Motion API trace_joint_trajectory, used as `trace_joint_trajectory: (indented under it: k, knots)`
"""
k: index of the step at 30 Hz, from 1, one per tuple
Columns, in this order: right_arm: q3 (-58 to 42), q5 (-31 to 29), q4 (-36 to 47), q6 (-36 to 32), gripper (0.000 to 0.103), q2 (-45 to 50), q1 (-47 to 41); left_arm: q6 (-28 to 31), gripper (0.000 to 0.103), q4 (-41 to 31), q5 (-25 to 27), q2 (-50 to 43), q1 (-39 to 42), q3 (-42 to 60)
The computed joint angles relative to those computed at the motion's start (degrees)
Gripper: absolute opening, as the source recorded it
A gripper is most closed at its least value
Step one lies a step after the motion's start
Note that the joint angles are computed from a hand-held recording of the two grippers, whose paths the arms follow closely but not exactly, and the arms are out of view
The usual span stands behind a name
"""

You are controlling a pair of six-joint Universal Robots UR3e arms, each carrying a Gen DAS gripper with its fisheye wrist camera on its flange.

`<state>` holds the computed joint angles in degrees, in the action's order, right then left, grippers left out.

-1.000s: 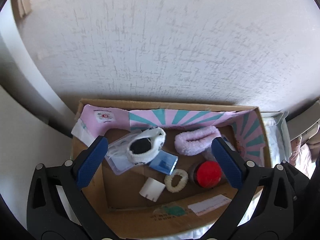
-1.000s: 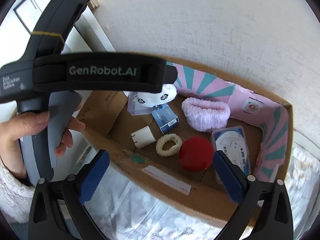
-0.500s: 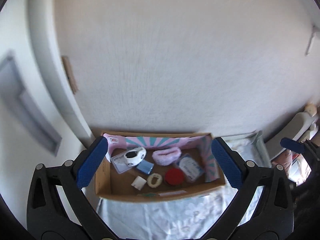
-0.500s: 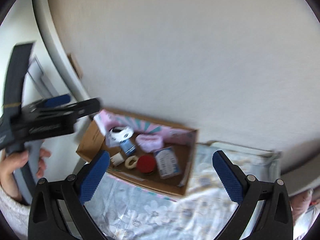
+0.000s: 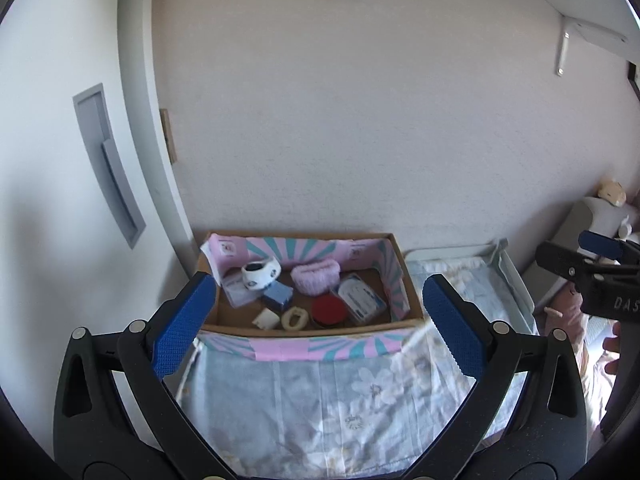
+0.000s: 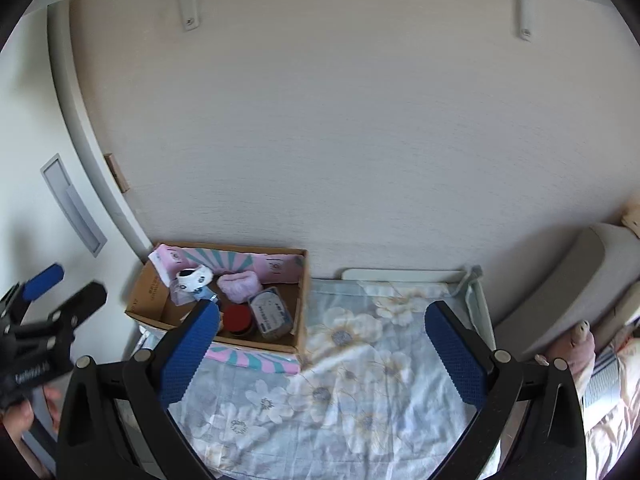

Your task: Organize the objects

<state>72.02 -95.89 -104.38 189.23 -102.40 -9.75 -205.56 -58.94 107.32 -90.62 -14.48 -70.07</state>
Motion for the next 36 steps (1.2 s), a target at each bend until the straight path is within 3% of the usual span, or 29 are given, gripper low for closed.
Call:
trace_joint_trajectory:
  k: [28,36]
  knots:
    - [4.2,-3.0,-1.6,2.9,0.103,-3.6,0.0,2.5,0.103,0.9,-0.3,0.4,0.0,-0.6]
    - [4.2,-3.1,-2.1,2.8,0.103,-3.1,-0.3,2.8,0.103,1.7,-2.7,0.6,1.4,-1.3]
